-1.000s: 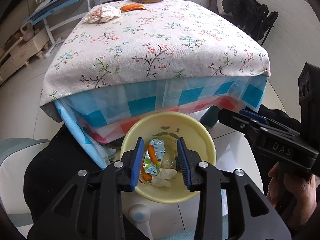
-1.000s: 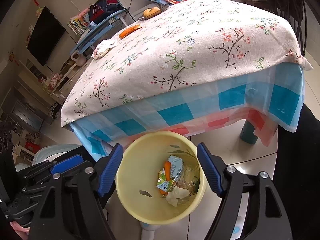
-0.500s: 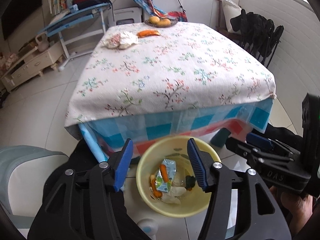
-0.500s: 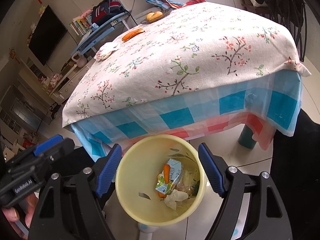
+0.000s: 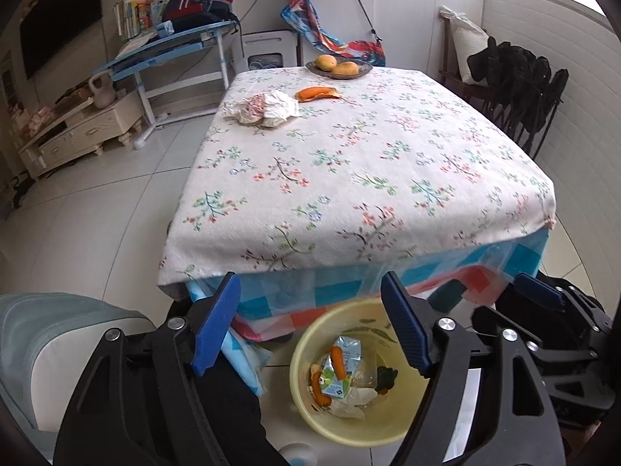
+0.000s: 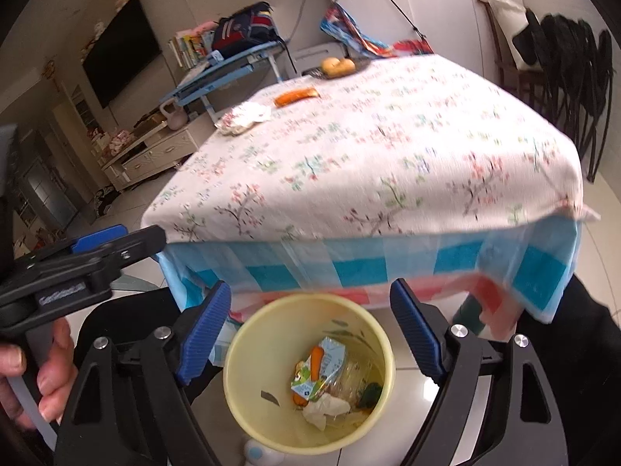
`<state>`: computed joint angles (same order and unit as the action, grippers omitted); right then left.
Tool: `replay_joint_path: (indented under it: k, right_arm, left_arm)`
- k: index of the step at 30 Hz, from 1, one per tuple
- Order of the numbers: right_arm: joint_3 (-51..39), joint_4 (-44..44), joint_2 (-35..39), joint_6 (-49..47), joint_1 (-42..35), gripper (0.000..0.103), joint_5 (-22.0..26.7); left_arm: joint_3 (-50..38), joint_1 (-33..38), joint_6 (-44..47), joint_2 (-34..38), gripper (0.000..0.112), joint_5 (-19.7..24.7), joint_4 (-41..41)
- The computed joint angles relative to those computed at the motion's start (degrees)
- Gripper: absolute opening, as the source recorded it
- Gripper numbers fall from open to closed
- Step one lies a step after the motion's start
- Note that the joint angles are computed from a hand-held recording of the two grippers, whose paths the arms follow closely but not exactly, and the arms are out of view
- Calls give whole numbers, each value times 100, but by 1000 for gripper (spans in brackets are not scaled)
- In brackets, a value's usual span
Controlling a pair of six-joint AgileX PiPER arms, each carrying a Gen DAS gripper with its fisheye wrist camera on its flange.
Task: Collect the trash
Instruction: 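Move both open grippers back to the table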
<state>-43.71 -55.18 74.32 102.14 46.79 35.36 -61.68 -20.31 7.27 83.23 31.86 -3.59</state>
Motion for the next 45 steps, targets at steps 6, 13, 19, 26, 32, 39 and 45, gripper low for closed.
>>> replay_joint_path:
  k: [6, 13, 19, 26, 32, 39, 45]
  right_arm:
    - [-210, 78, -14, -415, -359, 82, -152]
    - [-760, 804, 250, -1640, -1373, 84, -772]
    - [-1533, 2261, 811, -3553, -2096, 85, -1112]
    - [-2958, 3746, 1811, -5751, -2689, 85, -880]
    - [-4495, 4692, 2887, -7471, -3117, 85, -416]
    - [-6973, 5437, 4470, -9113, -3561, 85, 767]
    - [-10045, 5749, 6246, -10017, -3695, 85, 2393]
  left_arm:
    - [-360, 179, 16, 321, 78, 21, -62]
    - [-1015, 410, -15, 913, 79, 154, -185]
    - [-1694, 545, -87, 1449, 80, 308, -262]
    - [-2542, 581, -163, 2087, 81, 518, -228]
    - [-3344, 626, -216, 2678, 82, 764, -218]
    - [-4758, 710, -234, 3572, 83, 1274, -220]
    - [-6438, 723, -192, 4527, 84, 1918, -308]
